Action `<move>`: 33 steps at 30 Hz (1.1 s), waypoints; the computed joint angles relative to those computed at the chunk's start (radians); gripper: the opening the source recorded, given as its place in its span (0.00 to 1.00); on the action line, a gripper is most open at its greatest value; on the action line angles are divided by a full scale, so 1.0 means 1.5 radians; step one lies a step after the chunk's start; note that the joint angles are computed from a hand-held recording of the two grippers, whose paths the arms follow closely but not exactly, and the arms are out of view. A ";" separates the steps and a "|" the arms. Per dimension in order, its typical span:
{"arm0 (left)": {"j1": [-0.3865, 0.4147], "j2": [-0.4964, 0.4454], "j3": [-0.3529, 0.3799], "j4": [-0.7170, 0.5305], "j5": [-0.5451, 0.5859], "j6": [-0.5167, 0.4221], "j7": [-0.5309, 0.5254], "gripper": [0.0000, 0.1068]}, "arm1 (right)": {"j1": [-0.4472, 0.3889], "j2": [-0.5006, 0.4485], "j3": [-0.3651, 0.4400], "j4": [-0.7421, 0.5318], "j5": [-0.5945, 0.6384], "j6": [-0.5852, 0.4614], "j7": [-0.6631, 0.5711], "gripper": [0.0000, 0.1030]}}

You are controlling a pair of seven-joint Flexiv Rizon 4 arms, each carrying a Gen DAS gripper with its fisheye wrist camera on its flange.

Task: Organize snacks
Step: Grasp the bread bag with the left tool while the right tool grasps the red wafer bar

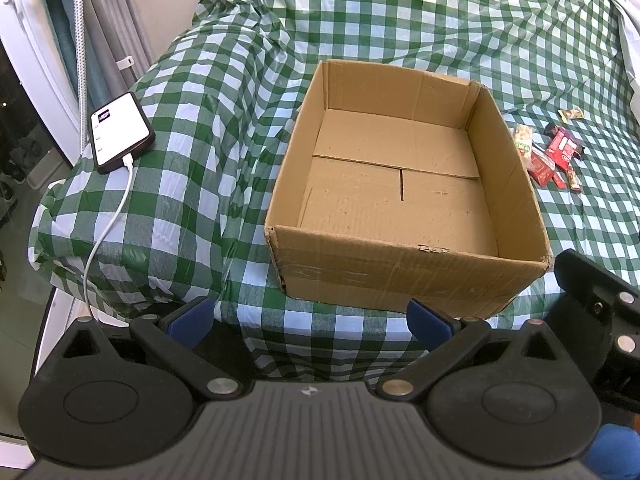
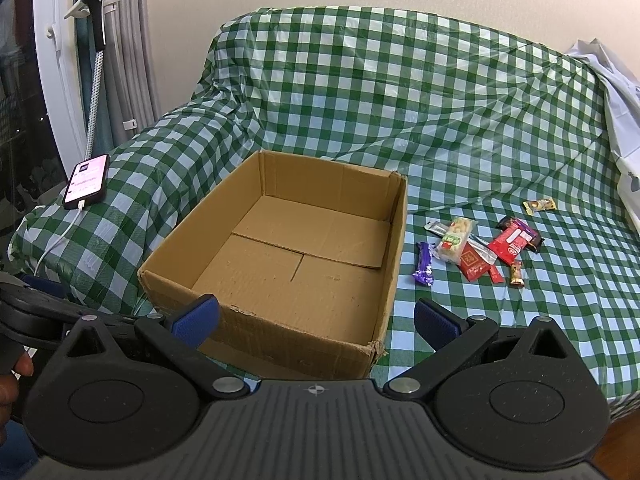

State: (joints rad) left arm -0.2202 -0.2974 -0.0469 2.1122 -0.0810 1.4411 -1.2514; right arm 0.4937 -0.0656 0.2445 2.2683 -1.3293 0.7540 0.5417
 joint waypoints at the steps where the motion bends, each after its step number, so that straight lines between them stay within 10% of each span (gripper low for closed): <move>1: -0.001 0.000 0.000 0.000 0.001 0.000 0.000 0.96 | 0.000 0.002 0.000 0.002 -0.002 -0.001 0.003 1.00; 20: -0.031 0.016 -0.040 -0.031 -0.022 -0.013 0.027 0.96 | -0.021 0.131 0.039 0.080 0.035 -0.104 0.052 1.00; 33: -0.200 -0.217 -0.057 -0.413 0.035 -0.238 -0.022 0.96 | -0.122 0.295 0.037 0.241 0.196 -0.110 0.093 1.00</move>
